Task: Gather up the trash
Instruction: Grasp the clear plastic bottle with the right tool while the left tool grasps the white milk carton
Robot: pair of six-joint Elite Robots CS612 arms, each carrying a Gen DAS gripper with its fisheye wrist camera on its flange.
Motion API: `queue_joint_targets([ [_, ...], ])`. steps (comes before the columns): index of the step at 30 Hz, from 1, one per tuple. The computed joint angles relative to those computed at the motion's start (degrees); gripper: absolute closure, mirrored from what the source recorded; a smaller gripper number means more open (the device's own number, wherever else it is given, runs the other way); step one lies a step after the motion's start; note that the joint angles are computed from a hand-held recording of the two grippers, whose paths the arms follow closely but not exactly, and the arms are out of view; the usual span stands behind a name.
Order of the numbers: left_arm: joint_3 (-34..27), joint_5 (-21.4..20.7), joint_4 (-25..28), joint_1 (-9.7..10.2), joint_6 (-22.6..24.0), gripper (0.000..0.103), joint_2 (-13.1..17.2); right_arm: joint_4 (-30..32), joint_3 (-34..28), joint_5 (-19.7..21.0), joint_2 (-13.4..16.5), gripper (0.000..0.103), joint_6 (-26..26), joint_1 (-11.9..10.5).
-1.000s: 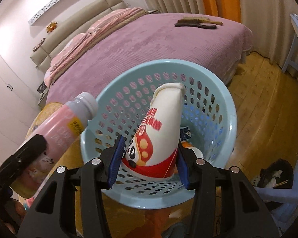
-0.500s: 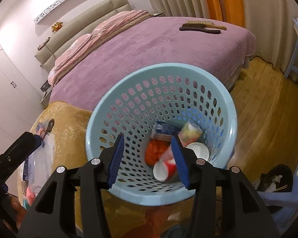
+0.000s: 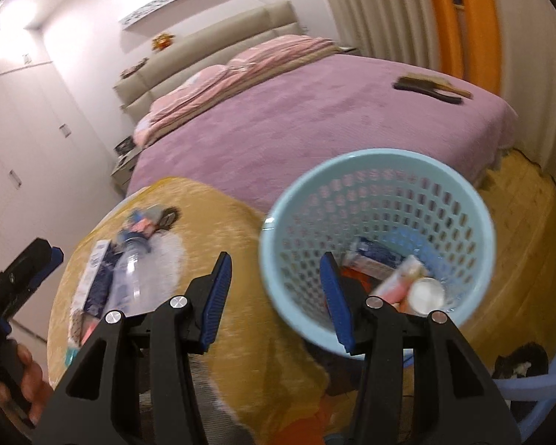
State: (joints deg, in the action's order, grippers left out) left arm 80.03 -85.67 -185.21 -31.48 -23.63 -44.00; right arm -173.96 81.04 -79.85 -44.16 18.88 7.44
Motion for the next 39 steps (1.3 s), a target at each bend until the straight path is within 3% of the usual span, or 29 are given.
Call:
queue_joint_targets([
  [8, 4.62, 5.17, -1.58, 2.68, -5.44, 0.018, -2.39, 1.77, -3.32, 1.76, 2.0, 0.046, -4.99, 3.14],
  [10, 4.92, 5.99, -0.35, 3.39, -6.73, 0.018, -2.46, 1.41, -4.09, 2.03, 2.66, 0.038, -6.07, 3.91],
  [16, 4.93, 7.27, 4.64, 4.68, -7.52, 0.017, -1.81, 1.48, -7.58, 2.27, 5.38, 0.03, -10.61, 6.4],
  [25, 1.16, 8.16, 14.86, 5.05, -4.09, 0.017, 0.51, 5.77, -11.72, 0.25, 8.04, 0.029, -12.94, 7.86],
  [29, -0.11, 9.63, 18.26, 4.8, -3.43, 0.017, 1.15, 6.99, -12.41, 0.51, 8.51, 0.029, -13.16, 7.88],
  [34, -1.38, 10.13, 21.24, 4.72, -3.07, 0.018, 1.66, 8.02, -13.28, -1.93, 8.89, 0.029, -14.38, 8.45],
  [39, -2.59, 9.9, 23.48, 4.76, -3.23, 0.026, 2.15, 8.23, -13.54, -2.93, 9.04, 0.029, -15.51, 8.78],
])
